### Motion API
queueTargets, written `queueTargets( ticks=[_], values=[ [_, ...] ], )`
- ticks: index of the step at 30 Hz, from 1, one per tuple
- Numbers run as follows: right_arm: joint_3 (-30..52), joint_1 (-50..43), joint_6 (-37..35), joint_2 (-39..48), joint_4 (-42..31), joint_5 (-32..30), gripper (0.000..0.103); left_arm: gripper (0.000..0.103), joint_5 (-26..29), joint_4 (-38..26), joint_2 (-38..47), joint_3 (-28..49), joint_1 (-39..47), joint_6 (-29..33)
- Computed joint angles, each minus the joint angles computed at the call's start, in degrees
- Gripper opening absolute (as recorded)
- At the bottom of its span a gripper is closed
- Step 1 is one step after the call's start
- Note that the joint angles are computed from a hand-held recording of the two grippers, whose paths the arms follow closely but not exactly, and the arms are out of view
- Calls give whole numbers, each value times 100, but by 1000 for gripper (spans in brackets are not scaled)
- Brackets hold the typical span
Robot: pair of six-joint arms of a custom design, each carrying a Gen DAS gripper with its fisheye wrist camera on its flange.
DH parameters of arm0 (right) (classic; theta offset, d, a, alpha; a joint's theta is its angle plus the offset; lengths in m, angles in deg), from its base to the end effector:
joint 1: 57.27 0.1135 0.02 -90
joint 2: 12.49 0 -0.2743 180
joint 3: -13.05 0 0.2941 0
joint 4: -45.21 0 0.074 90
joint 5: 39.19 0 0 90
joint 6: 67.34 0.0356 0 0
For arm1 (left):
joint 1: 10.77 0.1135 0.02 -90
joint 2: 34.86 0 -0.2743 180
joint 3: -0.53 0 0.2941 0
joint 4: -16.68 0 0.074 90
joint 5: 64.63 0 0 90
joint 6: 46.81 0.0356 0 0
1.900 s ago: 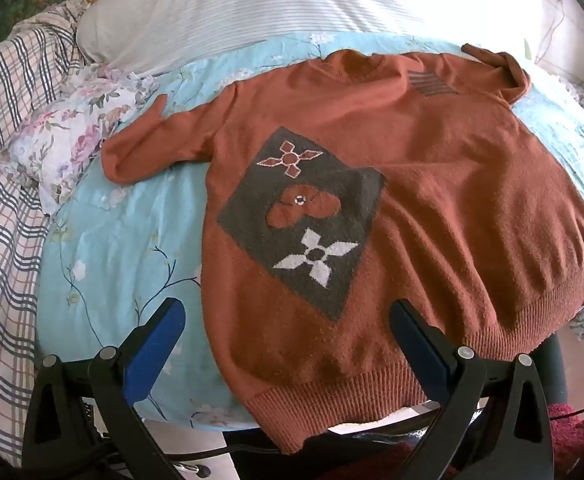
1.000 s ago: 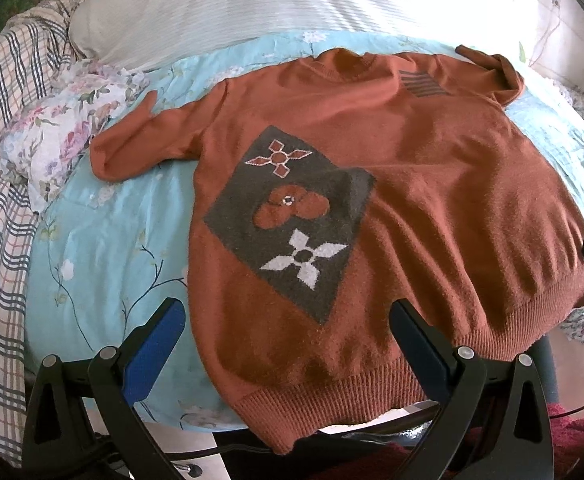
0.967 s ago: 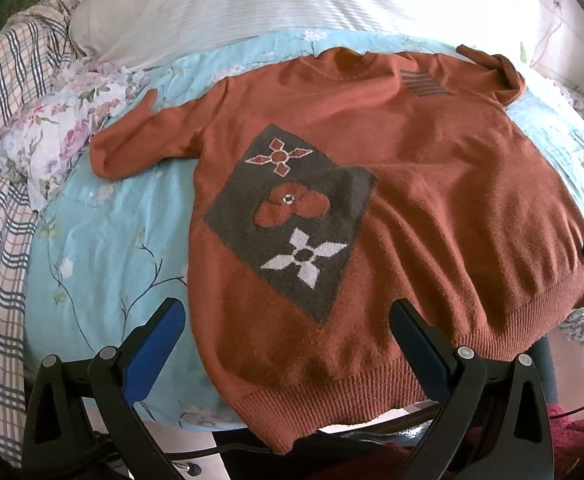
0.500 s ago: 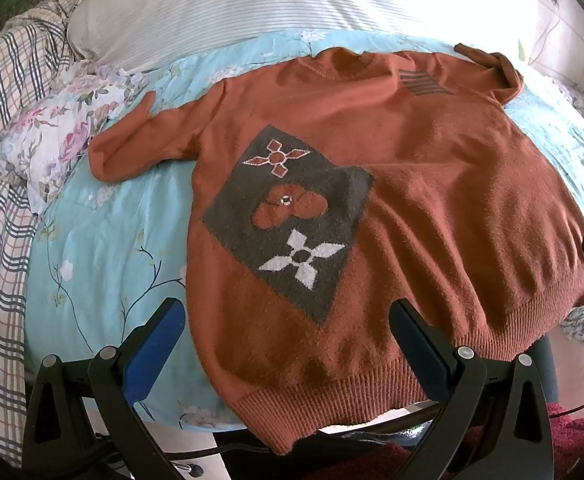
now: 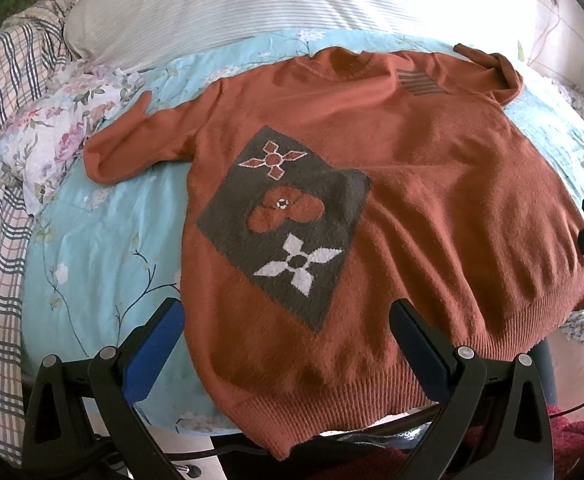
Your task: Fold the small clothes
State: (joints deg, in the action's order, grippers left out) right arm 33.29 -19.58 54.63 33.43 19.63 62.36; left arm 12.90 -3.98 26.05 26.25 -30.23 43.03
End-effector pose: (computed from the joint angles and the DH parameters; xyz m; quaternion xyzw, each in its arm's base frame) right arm 0.1328 0.0936 0.0982 -0.0135 0.9391 0.1105 0.3251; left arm 0.1799 -0.0554 0.0937 0.1279 0.9422 0.0526 0.3053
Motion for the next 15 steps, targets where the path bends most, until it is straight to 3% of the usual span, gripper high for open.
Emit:
queueTargets(
  ticks=[10,15],
  values=[
    [375,-2693,-1756,602,793,-1365,101,102,504,221,1209,651,504,136],
    [1085,-4193,-2497,1697,1240,-2209,93,102,510,207,1628,992,636,94]
  ],
)
